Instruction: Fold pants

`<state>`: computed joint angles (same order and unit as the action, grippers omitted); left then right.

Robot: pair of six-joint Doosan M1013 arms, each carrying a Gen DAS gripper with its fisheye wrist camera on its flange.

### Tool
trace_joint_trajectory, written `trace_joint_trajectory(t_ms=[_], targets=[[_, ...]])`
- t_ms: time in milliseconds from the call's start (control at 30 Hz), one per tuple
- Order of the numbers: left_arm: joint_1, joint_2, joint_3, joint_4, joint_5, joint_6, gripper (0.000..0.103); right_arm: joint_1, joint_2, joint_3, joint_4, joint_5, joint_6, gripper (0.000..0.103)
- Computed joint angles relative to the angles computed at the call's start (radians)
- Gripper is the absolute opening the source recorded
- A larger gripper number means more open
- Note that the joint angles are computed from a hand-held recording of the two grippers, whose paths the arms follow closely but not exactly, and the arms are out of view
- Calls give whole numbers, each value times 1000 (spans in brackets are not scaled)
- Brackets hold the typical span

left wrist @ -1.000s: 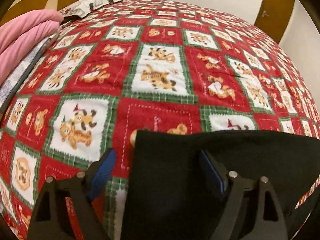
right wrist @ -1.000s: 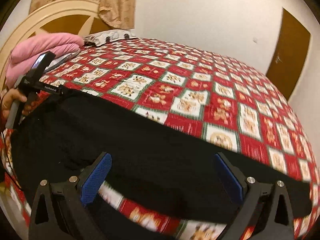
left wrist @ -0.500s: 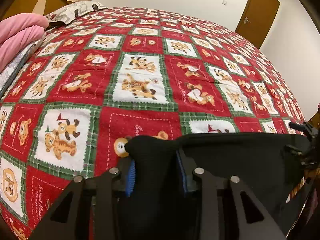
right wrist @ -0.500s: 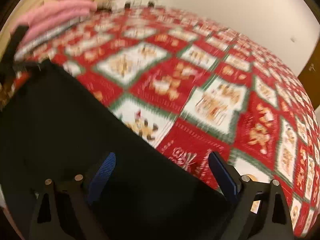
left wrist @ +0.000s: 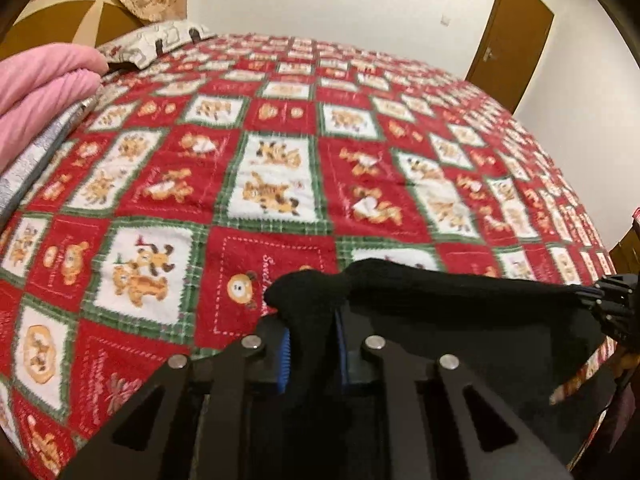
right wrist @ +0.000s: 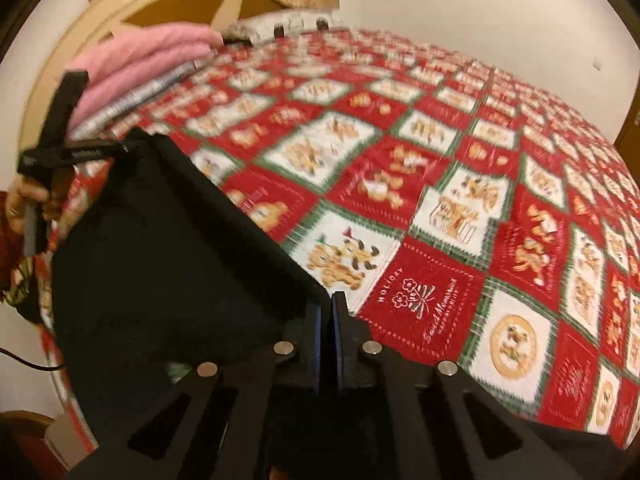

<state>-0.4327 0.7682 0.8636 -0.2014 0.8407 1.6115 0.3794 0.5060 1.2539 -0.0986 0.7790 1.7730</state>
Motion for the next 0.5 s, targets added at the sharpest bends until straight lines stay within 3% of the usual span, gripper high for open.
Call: trace_joint_trajectory(t_ms=[267,500], targets=[[-9,-161,235,-31,-221,53,19,72,-131,142,-149,-129,170,5],[-9,-283,445,-109,-394,128,19,179,-208,277,-428,-182,416,5]])
